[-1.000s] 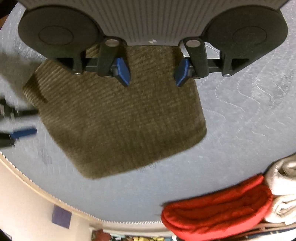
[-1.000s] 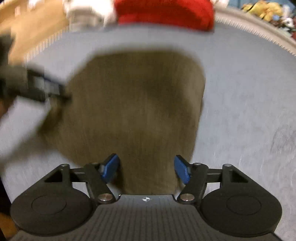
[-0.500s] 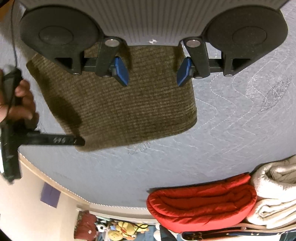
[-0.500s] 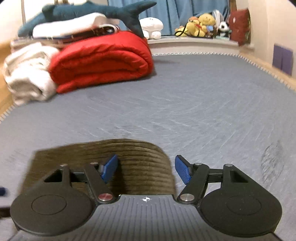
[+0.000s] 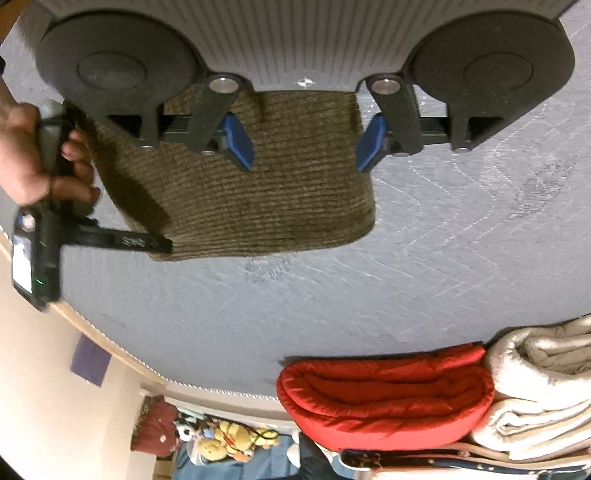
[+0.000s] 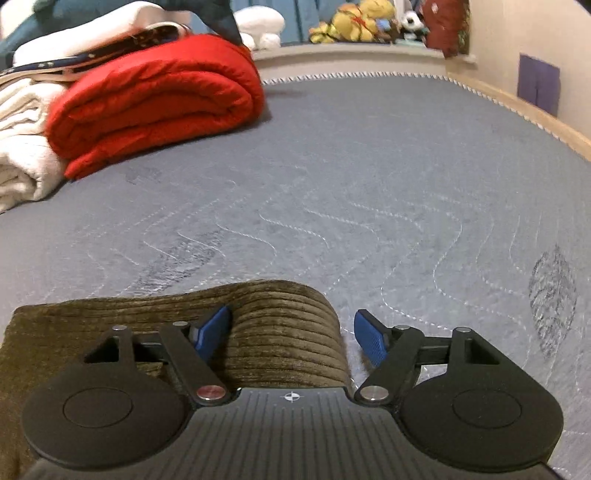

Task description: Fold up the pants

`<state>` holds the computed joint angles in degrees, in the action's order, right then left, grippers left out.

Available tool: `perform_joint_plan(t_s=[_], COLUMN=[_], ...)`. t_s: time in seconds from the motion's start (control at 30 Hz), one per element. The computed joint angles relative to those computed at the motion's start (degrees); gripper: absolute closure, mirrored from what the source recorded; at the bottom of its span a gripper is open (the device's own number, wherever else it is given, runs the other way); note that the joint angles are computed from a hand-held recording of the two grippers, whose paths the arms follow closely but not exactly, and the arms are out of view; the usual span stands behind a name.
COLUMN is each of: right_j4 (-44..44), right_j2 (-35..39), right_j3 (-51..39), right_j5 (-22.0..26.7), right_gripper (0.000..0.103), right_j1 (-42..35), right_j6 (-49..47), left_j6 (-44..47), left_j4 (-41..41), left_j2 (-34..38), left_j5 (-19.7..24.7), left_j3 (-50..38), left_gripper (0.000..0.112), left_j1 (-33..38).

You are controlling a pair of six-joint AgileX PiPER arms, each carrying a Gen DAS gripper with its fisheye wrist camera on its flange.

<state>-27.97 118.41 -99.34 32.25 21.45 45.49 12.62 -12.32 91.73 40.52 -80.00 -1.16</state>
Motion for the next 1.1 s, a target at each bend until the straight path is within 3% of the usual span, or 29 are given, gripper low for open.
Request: perform_joint_plan(t_s=[0.13,0.3,0.37,0.43,0.5,0.6,0.67,0.77,0.83,0.87,0.93,1.1], right_j4=[-2.08,-7.62,-12.98,-16.65,-14.33,-6.85,-5.97,-14.13,-17.36,-16.97,-16.38,-19.57], right_j2=[-6.87,-20.88,-26.83,-31.76,-35.72,-40.76,-43.35,-44.91,-41.39,-40.40,-40.81,-40.06], right_j3=[5.73,17.47,21.12,22.28,22.60,24.49,28.09,35.76,35.47,35.15,36.22,35.56], right_j5=[0.11,0.62,2.89,8.56,12.15,16.16,17.34,18.20,24.15,24.67,21.48,21.79], right_gripper=[0.021,0.015,0.009,0.005,0.001,0.001,0.001,0.001,0.001,0.001,0.001,0.001], right_j1=[0.96,5.73,9.67,14.48,17.01,18.87,20.82,24.94,27.87,27.99,27.64,29.70], right_j6=[0.00,0.20,2.17,5.37,6.44,7.29,8.74,15.32,18.67,18.56,17.93,17.82], left_j6=[-2.54,-7.03,-13.18,-17.24,-17.02,-24.20,-22.52,-28.40,-30.21,-29.89,-28.62,-33.94], left_j4=[1.32,4.38,9.34,11.79,9.83,14.56,11.22,15.06,17.67,17.50,16.93,23.37], left_j2=[-3.10,-10.09,-13.05,-15.79,-16.78,-17.48,-17.76,-19.32,-19.25,-19.27,-19.05,-17.29], left_j5=[0.36,-4.65,-5.90,-5.97,-2.35,3.55,6.26,7.14,8.06,7.99,7.75,6.23], left_j3=[-0.02,6.04,8.41,10.42,10.28,11.37,12.49,15.72,16.33,16.62,16.25,16.61], left_gripper=[0.026,0.011,0.011,0.011,0.010,0.010,0.010,0.010,0.010,0.010,0.010,0.010], left_j1=[0.16,-1.17,-2.97,-4.40,-4.51,-7.43,-7.53,-10.68,-12.61,-12.92,-12.82,-14.97])
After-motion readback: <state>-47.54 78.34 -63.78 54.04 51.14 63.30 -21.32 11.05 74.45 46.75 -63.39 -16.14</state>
